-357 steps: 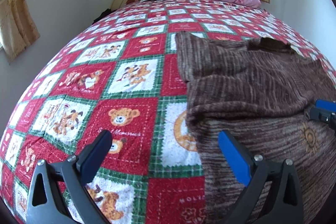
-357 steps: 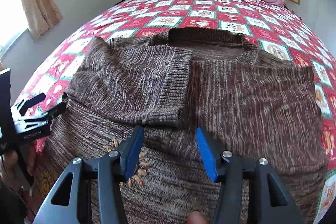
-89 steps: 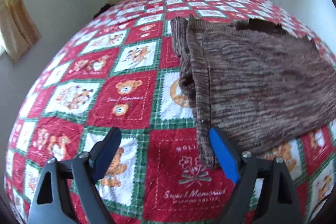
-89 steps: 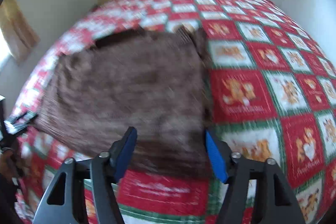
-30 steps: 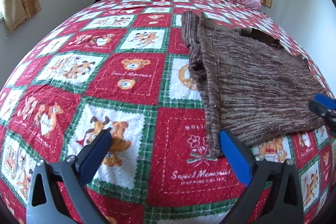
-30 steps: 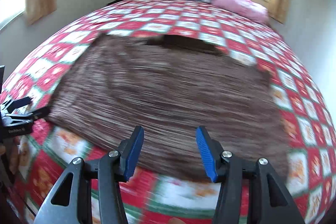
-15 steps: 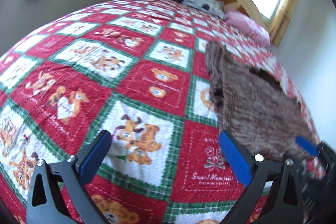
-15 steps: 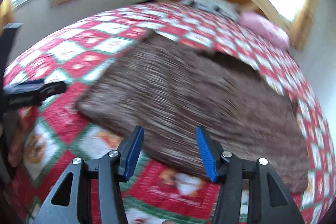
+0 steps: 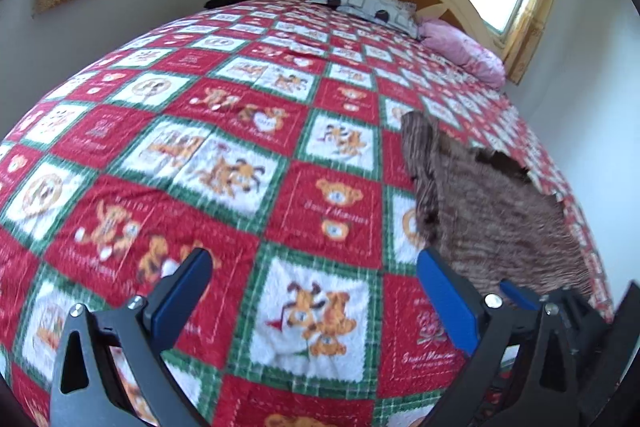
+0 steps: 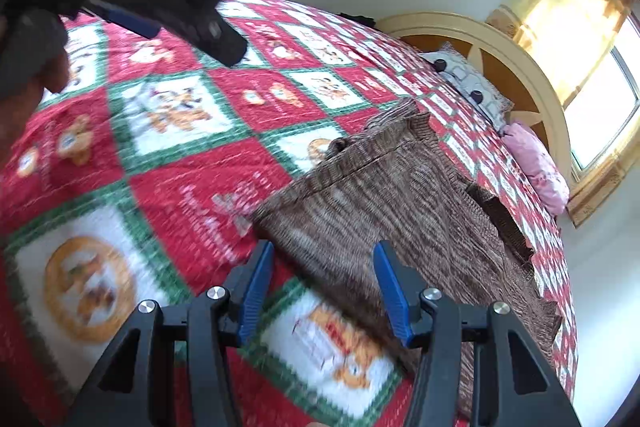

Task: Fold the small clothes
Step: 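Move the left tool to the edge of the folded sweater, then close the left tool on the folded sweater edge and lift it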

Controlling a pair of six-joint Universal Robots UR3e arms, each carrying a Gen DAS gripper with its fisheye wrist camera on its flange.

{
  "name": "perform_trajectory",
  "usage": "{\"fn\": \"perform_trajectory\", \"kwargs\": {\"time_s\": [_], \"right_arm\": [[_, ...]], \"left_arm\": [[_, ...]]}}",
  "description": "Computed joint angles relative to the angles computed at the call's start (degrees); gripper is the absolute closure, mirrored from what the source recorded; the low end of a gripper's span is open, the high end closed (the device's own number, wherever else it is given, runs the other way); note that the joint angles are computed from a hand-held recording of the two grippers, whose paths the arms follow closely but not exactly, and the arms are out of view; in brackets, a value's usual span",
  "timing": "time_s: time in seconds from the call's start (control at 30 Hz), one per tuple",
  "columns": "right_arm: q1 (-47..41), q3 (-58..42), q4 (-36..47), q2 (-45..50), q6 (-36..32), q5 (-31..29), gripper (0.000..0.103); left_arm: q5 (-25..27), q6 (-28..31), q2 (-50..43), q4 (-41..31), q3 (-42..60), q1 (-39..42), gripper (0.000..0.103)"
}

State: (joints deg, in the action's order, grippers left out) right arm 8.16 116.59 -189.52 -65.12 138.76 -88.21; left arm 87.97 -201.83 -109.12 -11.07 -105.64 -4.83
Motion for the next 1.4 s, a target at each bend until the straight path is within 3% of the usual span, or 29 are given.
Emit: {"fn": "perform_trajectory", "kwargs": {"time_s": [0.1, 0.2, 0.3, 0.43, 0.6, 0.9, 1.13, 1.23, 1.27, 1.3, 1.37, 1.4], "right_arm": [[0.5, -1.0, -1.7, 1.9, 0.6, -0.7, 0.051], [0.0, -0.3, -2.6, 2.3, 0.6, 0.8, 0.061], [0.0, 0.6, -4.2, 2.4, 1.1, 0.8, 0.062], [-0.4, 0.8, -4.5, 2.6, 1.6, 1.8, 0.066], [0.3, 1.3, -6.8, 3.5, 1.6, 0.6, 0.068], [-0.2, 0.5, -5.6, 3.7, 2.4, 1.2, 0.068], [-0.6, -0.4, -4.8, 4.0, 2.7, 2.0, 0.068], [-0.5, -0.6, -5.6, 4.6, 2.5, 1.7, 0.068], [-0.3, -0.5, -6.0, 4.8, 2.4, 1.4, 0.069], [-0.3, -0.5, -6.0, 4.8, 2.2, 1.4, 0.07], [-0.2, -0.6, -5.4, 4.6, 1.7, 1.5, 0.075], [-0.4, -0.5, -4.4, 4.1, 1.3, 2.3, 0.085]], "left_arm": [[-2.2, 4.3, -3.2, -1.8, 5.2, 1.2, 0.0], [-5.3, 7.5, -6.5, -3.2, 10.1, 2.0, 0.0], [-9.4, 7.8, -11.1, -4.3, 15.9, 2.5, 0.0], [-9.2, 8.6, -17.3, -7.3, 25.4, 0.3, 0.0], [-14.1, 7.5, -25.1, -9.7, 36.3, 0.2, 0.0], [-17.4, 6.7, -37.6, -19.6, 57.2, -0.8, 0.008], [-17.0, 7.7, -44.4, -27.1, 71.1, -1.9, 0.009], [-19.3, 7.7, -47.2, -30.5, 76.1, -1.4, 0.024], [-20.0, 7.7, -48.0, -31.3, 77.4, -1.3, 0.034], [-20.9, 7.9, -48.6, -31.9, 78.4, -1.2, 0.054], [-22.0, 7.8, -50.1, -33.8, 81.2, -1.0, 0.074], [-22.4, 7.3, -49.8, -32.6, 80.1, -0.7, 0.086]]}}
